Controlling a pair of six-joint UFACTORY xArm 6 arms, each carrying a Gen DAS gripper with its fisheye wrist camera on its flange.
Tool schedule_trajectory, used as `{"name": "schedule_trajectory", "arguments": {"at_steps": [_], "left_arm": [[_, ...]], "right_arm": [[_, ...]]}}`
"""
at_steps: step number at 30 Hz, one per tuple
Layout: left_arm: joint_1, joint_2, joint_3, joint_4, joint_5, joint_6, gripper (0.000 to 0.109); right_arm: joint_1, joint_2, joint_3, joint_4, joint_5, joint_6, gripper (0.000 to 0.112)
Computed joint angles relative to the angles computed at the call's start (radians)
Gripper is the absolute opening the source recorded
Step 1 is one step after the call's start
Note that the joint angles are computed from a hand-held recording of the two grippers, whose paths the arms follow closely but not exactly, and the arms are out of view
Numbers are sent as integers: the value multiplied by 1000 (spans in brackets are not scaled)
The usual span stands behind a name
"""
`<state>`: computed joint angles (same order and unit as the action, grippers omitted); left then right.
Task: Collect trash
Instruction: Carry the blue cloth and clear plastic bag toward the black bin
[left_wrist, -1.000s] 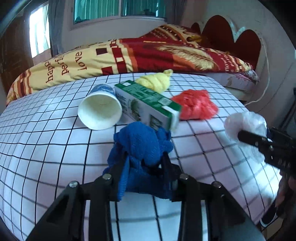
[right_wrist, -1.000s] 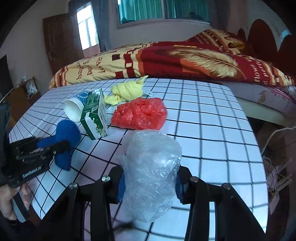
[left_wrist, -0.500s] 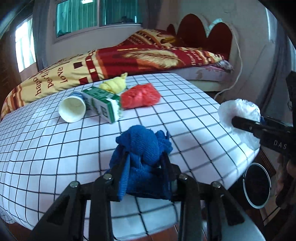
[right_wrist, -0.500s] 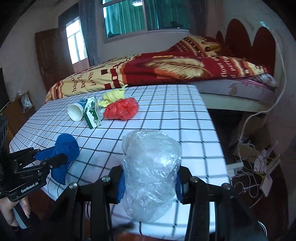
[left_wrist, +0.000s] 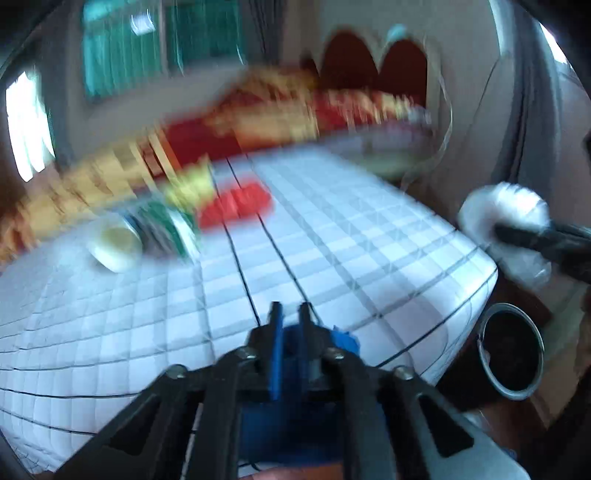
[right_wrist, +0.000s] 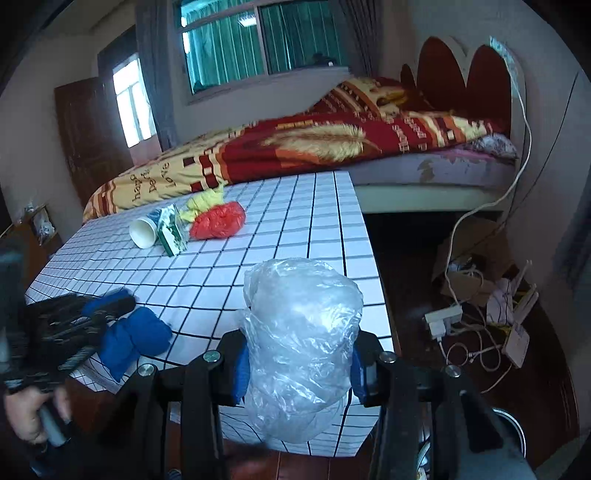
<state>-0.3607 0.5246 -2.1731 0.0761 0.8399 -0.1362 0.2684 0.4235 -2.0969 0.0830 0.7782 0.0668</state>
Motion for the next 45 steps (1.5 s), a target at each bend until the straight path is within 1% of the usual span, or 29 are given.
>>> {"name": "schedule_trajectory", "arguments": {"at_steps": [1,3,5,6,7,8,10,11,12,14,17,19,20,21,22,23,24,26,28,31,32,36,40,45], "left_arm": [[18,46,-57,-37,17,5,5],[33,72,-98,-61,23,-9,4],[39,52,-65,-53,-14,-36,4],[38,42,-44,-55,-15,-39,4],[34,19,-3,-62,-30,-38,4],[26,-31,80,-35,-74,-54,5],[10,-109,213,76,-161,-145,28],[7,-125,244,89,-187,-166,54],[6,-133,264,99,-205,-187,74],[4,-130,268,126,-203,-225,86],[-1,-142,308,29,-233,-166,86],[-18,-160,351,-25,-253,-108,76],[-29,-165,364,-32,-255,-89,65],[-43,-175,382,4,-272,-87,43],[-56,-169,373,-2,-273,-57,37],[-65,-154,340,16,-255,-57,35],[-67,-144,321,15,-264,-54,34],[-60,-114,257,22,-264,-76,33],[-48,-71,164,19,-222,-92,33],[-46,-42,96,22,-179,-90,33],[-49,-48,104,24,-183,-88,33],[-75,-48,97,15,-171,-76,33],[-115,-7,21,-3,-137,-51,33],[-158,53,-85,-25,-101,-15,33]], "right_arm": [[-1,12,-17,7,9,-3,45],[1,25,-35,-11,21,-4,45],[0,16,-21,-12,12,-5,45],[-1,14,-15,-16,12,-2,45],[-3,16,-14,-12,18,0,45],[-3,16,-13,-10,21,4,45],[-2,5,11,-6,13,5,45],[0,2,19,-9,12,6,45],[0,0,24,-9,13,4,45],[1,-5,39,0,10,4,45],[3,-29,79,-1,-9,2,45],[0,-41,99,-1,-16,9,45],[-4,-49,111,0,-21,12,45],[-7,-57,123,-1,-26,14,45],[-11,-64,133,-2,-28,15,45],[-15,-72,143,-4,-31,16,45],[-17,-80,153,-6,-34,16,45],[-25,-96,174,-10,-37,18,45],[-31,-113,196,-18,-45,21,45],[-39,-137,226,-22,-62,34,45],[-41,-144,235,-22,-68,36,45],[-50,-199,312,-47,-106,62,45],[-72,-265,398,-71,-125,76,45],[-121,-356,507,-91,-146,98,45]]}}
